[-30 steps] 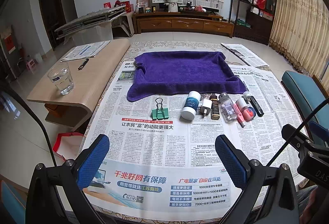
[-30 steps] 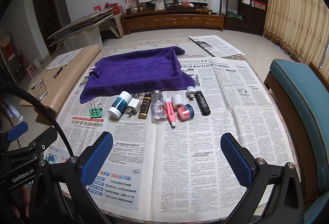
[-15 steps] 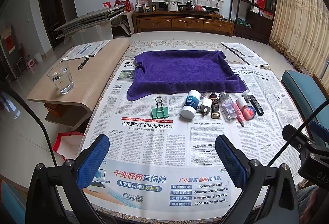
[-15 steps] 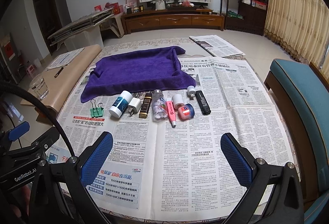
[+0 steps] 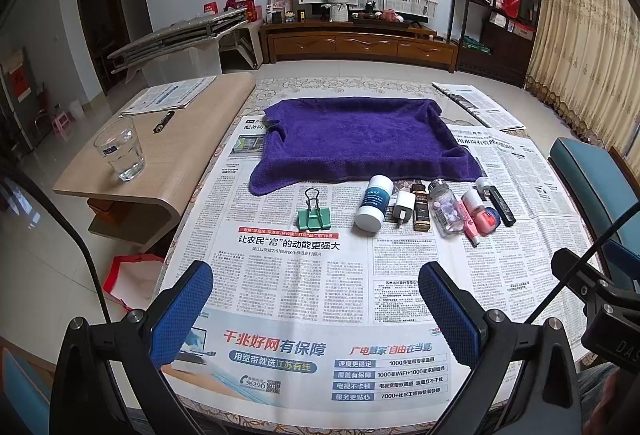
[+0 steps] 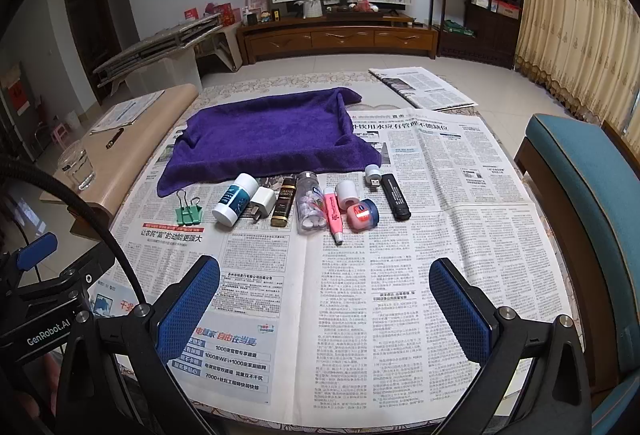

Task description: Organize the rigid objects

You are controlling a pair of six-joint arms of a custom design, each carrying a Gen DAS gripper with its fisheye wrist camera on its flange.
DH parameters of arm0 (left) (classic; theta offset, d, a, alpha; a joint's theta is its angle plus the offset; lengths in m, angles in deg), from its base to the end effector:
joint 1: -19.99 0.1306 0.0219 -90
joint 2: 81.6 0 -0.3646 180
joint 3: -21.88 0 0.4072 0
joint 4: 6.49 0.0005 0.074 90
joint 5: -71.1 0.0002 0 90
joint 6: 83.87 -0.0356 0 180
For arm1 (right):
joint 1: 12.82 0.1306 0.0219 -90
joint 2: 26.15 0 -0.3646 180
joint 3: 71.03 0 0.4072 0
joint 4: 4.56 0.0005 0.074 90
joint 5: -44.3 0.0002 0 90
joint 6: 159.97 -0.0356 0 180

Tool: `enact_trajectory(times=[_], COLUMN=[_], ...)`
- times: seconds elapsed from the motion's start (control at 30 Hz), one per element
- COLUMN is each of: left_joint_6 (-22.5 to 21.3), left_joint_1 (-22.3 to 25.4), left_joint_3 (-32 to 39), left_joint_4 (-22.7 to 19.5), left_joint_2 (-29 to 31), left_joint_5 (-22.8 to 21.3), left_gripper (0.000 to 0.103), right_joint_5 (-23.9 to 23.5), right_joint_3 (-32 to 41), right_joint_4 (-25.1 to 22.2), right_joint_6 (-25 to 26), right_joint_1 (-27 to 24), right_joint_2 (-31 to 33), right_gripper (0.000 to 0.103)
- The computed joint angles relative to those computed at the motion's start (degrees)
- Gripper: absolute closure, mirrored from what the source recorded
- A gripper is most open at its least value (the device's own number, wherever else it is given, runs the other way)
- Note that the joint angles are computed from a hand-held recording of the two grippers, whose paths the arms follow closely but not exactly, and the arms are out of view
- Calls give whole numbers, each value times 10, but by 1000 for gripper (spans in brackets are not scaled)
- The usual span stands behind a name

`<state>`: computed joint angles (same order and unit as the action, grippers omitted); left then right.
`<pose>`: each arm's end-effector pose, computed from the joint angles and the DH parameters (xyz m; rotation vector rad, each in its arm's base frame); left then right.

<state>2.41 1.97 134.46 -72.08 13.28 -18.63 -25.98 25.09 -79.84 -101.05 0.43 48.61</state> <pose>0.4888 -0.1597 0.5362 0.4567 2.3665 -0.1211 0.3615 0.0723 0.5437 0.5132 2.3829 -0.0927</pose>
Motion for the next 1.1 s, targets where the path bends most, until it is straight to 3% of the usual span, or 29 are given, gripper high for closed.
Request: enact_trajectory(times=[0.57,0.7,0.9,1.1], left_joint_6=[6,17,27,20], left_joint_1=[8,12,23,14], left_joint_3=[18,36,44,102], left_joint_4=[2,3,48,29], left_joint_2=[30,55,89,167], left_joint_5=[3,-2,21,-6], left_gripper=[0,0,0,0], right_joint_5=[-9,-18,-30,-70], right_joint_3=[-9,-14,-20,-27], right_joint_4=[10,26,53,85], right_joint_6=[2,14,48,87], right_joint_1=[-8,-27,-64,-118], right_joint_2=[-3,-3,7,25], right_gripper=[0,0,0,0])
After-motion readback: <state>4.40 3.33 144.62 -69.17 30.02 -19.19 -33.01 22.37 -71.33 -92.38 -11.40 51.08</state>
